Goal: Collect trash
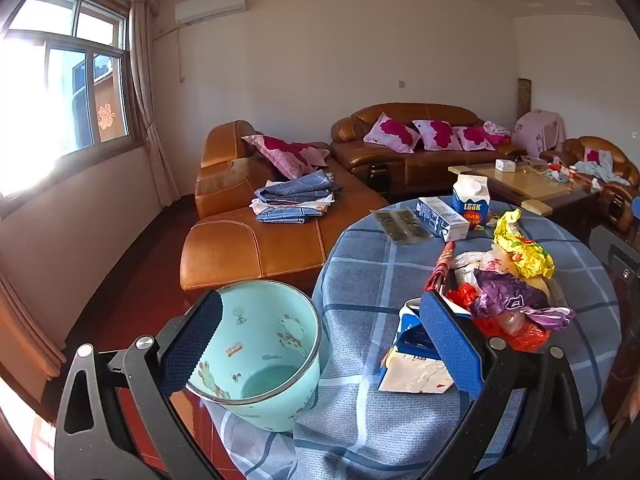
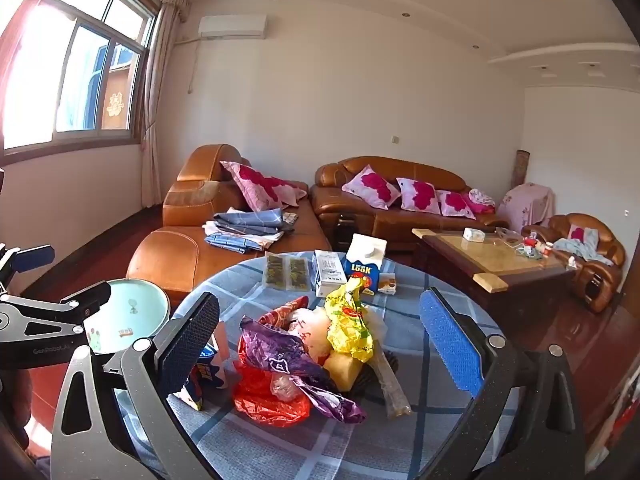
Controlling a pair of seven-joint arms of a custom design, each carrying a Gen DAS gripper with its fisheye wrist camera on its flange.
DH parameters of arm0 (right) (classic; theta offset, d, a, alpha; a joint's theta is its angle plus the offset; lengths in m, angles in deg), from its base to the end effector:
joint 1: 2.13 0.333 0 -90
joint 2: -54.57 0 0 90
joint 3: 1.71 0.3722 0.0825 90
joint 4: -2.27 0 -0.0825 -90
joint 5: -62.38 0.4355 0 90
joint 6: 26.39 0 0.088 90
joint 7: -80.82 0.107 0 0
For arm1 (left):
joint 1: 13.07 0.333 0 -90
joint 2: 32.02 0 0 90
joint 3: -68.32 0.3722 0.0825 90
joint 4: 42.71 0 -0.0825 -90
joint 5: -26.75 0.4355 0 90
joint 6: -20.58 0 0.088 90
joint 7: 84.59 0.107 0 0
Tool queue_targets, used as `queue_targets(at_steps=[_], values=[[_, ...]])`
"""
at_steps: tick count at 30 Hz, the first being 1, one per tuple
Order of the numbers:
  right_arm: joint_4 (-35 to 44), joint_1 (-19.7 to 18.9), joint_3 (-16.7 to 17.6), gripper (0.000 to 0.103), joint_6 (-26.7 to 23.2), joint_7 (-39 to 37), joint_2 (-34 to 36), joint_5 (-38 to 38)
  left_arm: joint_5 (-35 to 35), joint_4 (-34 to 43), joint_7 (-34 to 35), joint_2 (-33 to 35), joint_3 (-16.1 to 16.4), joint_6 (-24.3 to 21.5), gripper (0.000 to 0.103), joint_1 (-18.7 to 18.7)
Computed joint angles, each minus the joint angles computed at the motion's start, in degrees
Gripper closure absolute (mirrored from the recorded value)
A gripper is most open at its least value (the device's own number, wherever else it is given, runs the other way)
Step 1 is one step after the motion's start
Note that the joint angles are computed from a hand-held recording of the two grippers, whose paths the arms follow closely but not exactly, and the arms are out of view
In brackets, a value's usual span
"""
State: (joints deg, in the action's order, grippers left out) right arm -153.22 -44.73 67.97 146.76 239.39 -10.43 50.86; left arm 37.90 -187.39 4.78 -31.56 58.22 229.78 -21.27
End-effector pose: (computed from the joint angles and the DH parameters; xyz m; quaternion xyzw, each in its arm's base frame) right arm 0.3796 0.2353 0.4352 -0.4632 0.6545 -0.5226 0.2897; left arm 0.5000 -0.1915 0.4254 -0.4199 0.7382 -0.4272 0.3103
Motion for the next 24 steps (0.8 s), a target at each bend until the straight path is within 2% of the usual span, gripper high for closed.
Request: queue_targets(at_steps=[13,14,20,24], values=[[0.0,0.8,-0.4,0.005,-0.9,0.3,0.1,-0.2,-0.8,-0.2,0.9,-0.2,0.0,0.0,0.006,-0.1],[-0.2,-0.2,-0.4,0.005,0.2,0.2,0.5,-0.4,-0.7,-0.1,0.8,-0.2,0.0,-0.1,0.006,-0.1],[-0.2,-0.2,-0.2,0.005,0.2,0.3,0.4,-0.2,-0.3,-0.2,0.6,-0.3,0.2,-0.2,0.006,0.3],[-0.5,0.3,-0.3,0.005,-0.1,0.4,0.5,-0.2,-4.7,0.5,4.0,1.0,-0.4,0.1,0.006,-0.8]])
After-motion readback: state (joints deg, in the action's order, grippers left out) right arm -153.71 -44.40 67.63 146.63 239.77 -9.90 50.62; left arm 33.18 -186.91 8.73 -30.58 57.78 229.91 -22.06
